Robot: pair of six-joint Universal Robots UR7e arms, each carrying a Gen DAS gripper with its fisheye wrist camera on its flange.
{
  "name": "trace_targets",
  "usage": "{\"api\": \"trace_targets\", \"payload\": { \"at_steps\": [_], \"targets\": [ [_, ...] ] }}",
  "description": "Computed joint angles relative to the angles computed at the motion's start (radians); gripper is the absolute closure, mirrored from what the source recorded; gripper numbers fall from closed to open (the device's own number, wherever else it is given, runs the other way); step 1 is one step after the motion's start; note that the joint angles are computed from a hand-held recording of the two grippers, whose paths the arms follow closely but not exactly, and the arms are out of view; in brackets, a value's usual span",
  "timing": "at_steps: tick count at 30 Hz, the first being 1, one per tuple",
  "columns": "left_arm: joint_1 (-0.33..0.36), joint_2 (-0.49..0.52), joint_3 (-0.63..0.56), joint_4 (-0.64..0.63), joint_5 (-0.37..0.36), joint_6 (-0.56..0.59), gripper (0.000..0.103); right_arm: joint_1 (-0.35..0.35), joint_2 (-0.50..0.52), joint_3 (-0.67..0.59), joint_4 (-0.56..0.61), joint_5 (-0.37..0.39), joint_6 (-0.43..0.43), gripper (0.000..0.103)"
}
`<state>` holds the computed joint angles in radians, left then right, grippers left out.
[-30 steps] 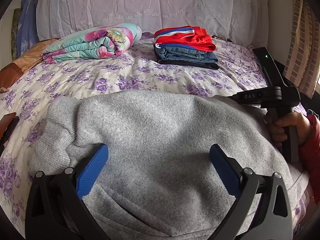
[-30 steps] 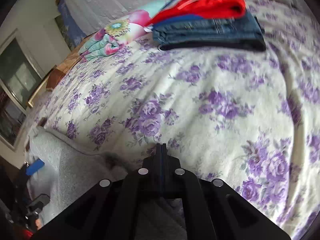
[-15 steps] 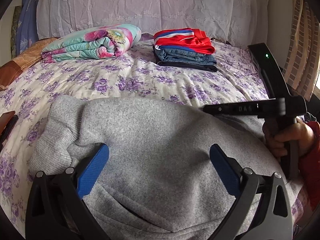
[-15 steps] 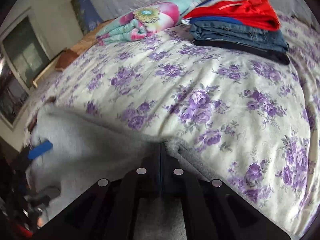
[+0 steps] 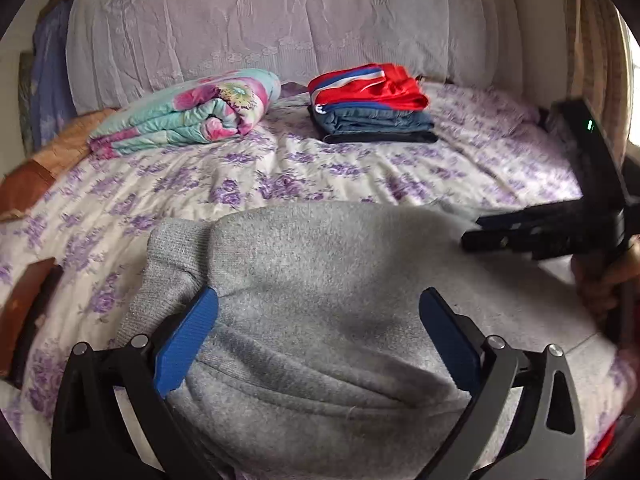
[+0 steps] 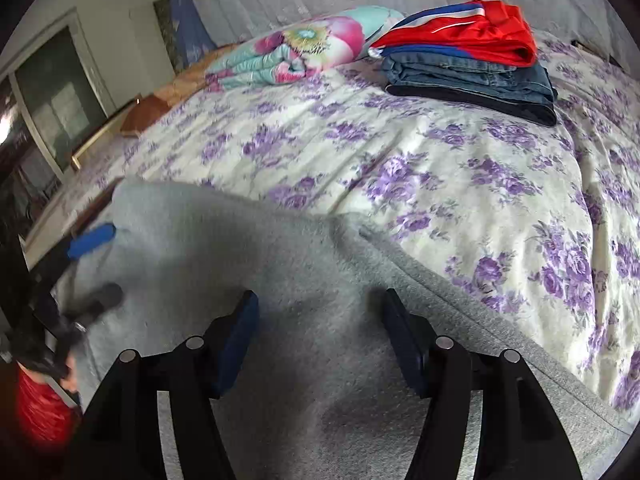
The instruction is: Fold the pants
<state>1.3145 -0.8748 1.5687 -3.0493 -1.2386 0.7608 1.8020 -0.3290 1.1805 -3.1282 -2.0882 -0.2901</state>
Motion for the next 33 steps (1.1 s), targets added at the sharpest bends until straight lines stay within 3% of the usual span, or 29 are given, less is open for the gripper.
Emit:
{"api": "trace_targets", "payload": {
  "at_steps": [1,4,5,8,10,12,14,16,19,21,23,25,26,29,30,33],
  "targets": [
    [-0.008,-0.007,0.019,-0.023,0.011,0.009,0.005,0.004,-0.010,0.030,-0.057,-0.008,-0.002,0.041],
    [-0.006,-0.077,0.064,0.047,-0.091,-0.031,0.005,0.018,-0.066,0.163,-0.200,0.037,-0.023,0.039],
    [-0.008,-0.084,0.074,0.029,-0.087,-0.026,0.005,0.021,-0.079,0.194,-0.225,0.049,-0.034,0.039],
    [-0.001,-0.041,0.031,0.039,0.014,-0.044,0.005,0.026,-0.063,0.197,-0.168,-0.030,-0.066,0.031],
    [0.012,-0.025,0.025,0.059,0.013,-0.016,0.005,0.014,-0.052,0.177,-0.115,-0.040,-0.041,0.029],
    [-0.002,-0.019,0.054,-0.019,0.048,0.025,0.005,0.021,-0.062,0.186,-0.140,-0.035,-0.025,0.030],
    [-0.009,-0.021,0.073,-0.058,0.076,0.016,0.005,0.024,-0.075,0.229,-0.245,-0.023,-0.003,0.030],
    [-0.008,-0.065,0.101,-0.023,0.005,-0.054,0.005,0.025,-0.117,0.317,-0.323,0.016,0.023,0.030],
    [0.002,-0.127,0.116,0.084,-0.206,-0.108,0.005,0.036,-0.167,0.451,-0.463,0.012,0.022,0.026],
    [-0.011,-0.115,0.102,0.132,-0.240,-0.080,0.005,0.029,-0.194,0.512,-0.469,0.001,0.030,0.020],
    [-0.019,-0.047,0.043,0.218,-0.178,-0.054,0.005,-0.010,-0.216,0.551,-0.414,0.007,0.096,0.018],
    [-0.036,0.030,-0.029,0.321,-0.027,-0.097,0.004,-0.033,-0.234,0.607,-0.495,0.070,0.124,0.022],
    [-0.051,0.026,-0.032,0.322,0.007,-0.091,0.004,-0.025,-0.248,0.632,-0.514,0.056,0.167,0.022],
    [-0.040,0.018,-0.013,0.297,-0.023,-0.082,0.004,-0.014,-0.302,0.757,-0.705,0.096,0.210,0.022],
    [-0.035,0.011,-0.009,0.294,-0.040,-0.083,0.004,-0.004,-0.320,0.803,-0.778,0.068,0.219,0.022],
    [-0.026,0.004,-0.009,0.297,-0.068,-0.094,0.004,0.024,-0.361,0.916,-0.948,-0.112,0.288,0.021]
  ]
}}
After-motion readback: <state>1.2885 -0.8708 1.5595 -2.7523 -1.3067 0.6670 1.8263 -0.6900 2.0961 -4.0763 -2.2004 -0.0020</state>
